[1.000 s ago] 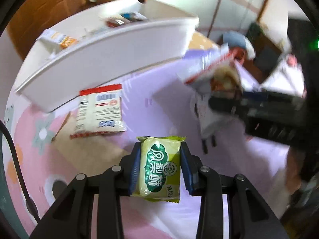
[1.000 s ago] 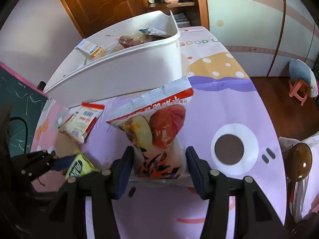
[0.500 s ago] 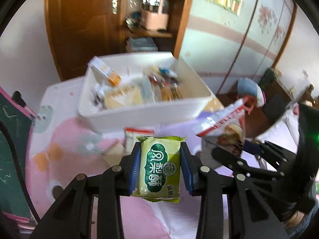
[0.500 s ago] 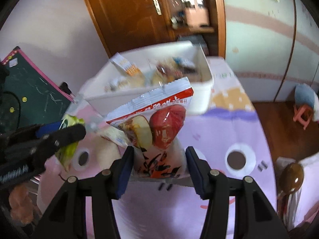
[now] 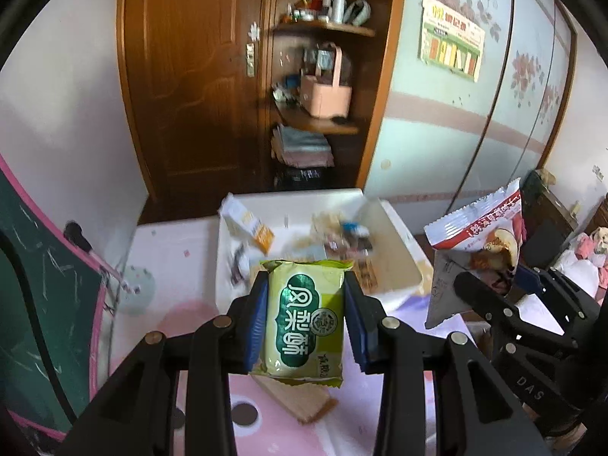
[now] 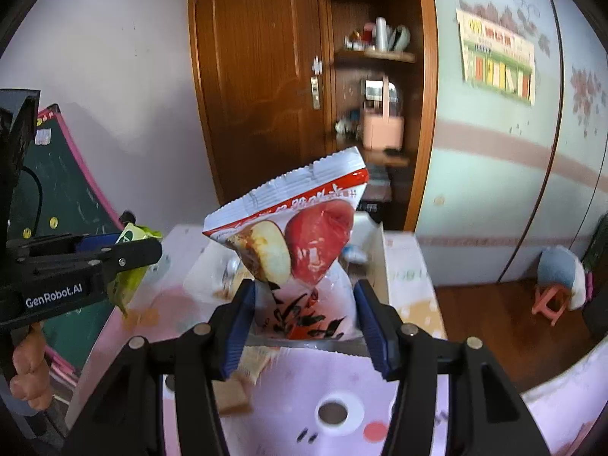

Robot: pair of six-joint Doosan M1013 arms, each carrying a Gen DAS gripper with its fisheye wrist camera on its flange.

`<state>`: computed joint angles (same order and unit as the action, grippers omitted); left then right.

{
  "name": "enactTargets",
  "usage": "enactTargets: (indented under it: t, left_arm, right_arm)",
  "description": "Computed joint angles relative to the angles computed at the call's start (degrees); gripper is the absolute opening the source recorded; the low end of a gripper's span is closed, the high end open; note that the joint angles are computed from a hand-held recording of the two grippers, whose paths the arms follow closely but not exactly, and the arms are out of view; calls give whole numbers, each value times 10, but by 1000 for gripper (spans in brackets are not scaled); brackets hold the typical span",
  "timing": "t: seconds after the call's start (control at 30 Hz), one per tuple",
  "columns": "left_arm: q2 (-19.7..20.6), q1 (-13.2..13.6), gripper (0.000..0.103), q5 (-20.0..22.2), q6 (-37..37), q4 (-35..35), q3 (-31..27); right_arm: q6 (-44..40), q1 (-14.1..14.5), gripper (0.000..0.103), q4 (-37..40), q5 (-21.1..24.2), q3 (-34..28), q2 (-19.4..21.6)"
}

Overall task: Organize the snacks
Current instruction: 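Carry both packs into the white basket and open both tools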

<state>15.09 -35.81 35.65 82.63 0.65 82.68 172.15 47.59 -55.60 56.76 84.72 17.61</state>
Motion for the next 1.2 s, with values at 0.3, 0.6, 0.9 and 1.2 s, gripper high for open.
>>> enactTargets:
  t: [0.3, 0.6, 0.9, 1.2]
  left_arm:
    - [26, 2, 36, -4, -33, 43, -67]
    - [64, -1, 36, 20, -58, 74, -119]
    - [113, -5, 36, 34, -128, 159, -166]
    - [151, 6, 92, 58, -144, 135, -197]
  right_arm:
    - [-20, -26, 54, -41, -2, -50, 12]
    - [-30, -44, 54, -56, 6, -81, 28]
    - [-69, -64, 55, -28, 41, -109, 60]
    - [-99, -86, 77, 40, 15, -114, 80]
